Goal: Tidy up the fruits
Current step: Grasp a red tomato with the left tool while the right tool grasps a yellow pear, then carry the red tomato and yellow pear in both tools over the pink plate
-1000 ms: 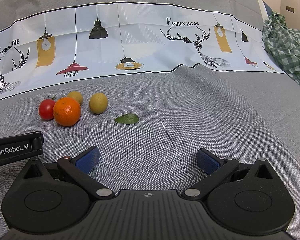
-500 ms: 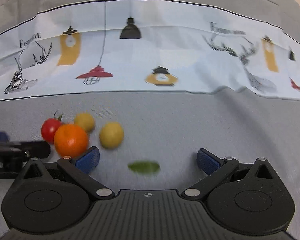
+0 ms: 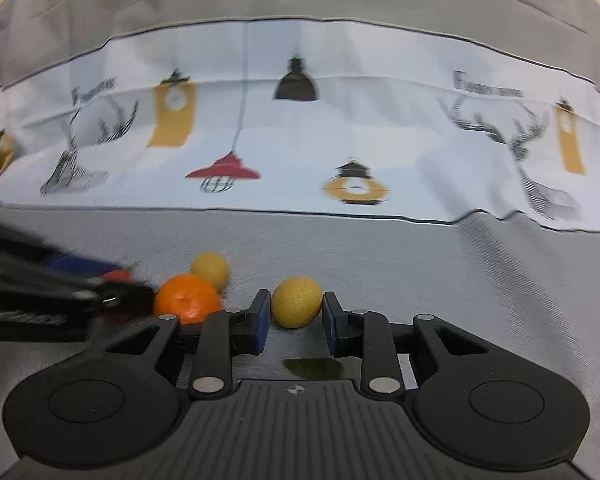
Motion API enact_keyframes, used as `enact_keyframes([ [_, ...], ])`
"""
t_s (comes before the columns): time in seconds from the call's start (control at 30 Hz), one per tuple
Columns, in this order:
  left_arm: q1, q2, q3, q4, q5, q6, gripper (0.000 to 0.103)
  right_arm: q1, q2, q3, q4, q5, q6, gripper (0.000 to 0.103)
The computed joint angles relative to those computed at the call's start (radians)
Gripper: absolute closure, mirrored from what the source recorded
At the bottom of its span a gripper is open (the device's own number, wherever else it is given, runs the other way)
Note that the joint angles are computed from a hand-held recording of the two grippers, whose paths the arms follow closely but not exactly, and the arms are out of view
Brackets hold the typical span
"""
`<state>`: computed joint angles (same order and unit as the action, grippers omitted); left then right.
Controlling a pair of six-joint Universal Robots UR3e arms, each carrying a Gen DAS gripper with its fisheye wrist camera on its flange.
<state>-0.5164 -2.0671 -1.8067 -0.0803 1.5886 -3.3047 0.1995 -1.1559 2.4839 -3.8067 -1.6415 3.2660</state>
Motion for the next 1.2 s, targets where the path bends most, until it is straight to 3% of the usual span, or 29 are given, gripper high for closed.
enact_keyframes([
  [0.17,0.007,0.287,-0.185,-0.102,0.034,-0.092,0.070,0.035,-0.273,0.113,0.145,-0.042,0.102,0.074],
  [0.3,-0.019,0.566,-0.271,-0.345,0.079,-0.148,0.070,0.175,-0.560,0.126,0.416,-0.109,0.210,0.074],
  [0.4,-0.050,0.794,-0.327,-0.546,0.122,-0.193,0.070,0.360,-0.727,0.060,0.671,-0.194,0.327,0.074],
  [0.63,-0.213,1.222,-0.316,-1.112,0.312,-0.403,0.070,0.842,-0.734,-0.232,1.052,-0.424,0.588,0.074],
  [0.77,-0.432,1.293,-0.240,-1.377,0.465,-0.649,0.070,1.054,-0.617,-0.397,1.163,-0.520,0.721,0.074],
  [0.87,-0.654,1.266,-0.152,-1.571,0.576,-0.916,0.070,1.171,-0.534,-0.508,1.225,-0.572,0.793,0.074],
  [1.03,-0.939,1.178,-0.021,-1.817,0.661,-1.304,0.070,1.294,-0.430,-0.651,1.302,-0.618,0.847,0.074],
  [1.2,-1.055,1.125,0.049,-1.936,0.683,-1.482,0.070,1.361,-0.366,-0.750,1.366,-0.650,0.849,0.074],
])
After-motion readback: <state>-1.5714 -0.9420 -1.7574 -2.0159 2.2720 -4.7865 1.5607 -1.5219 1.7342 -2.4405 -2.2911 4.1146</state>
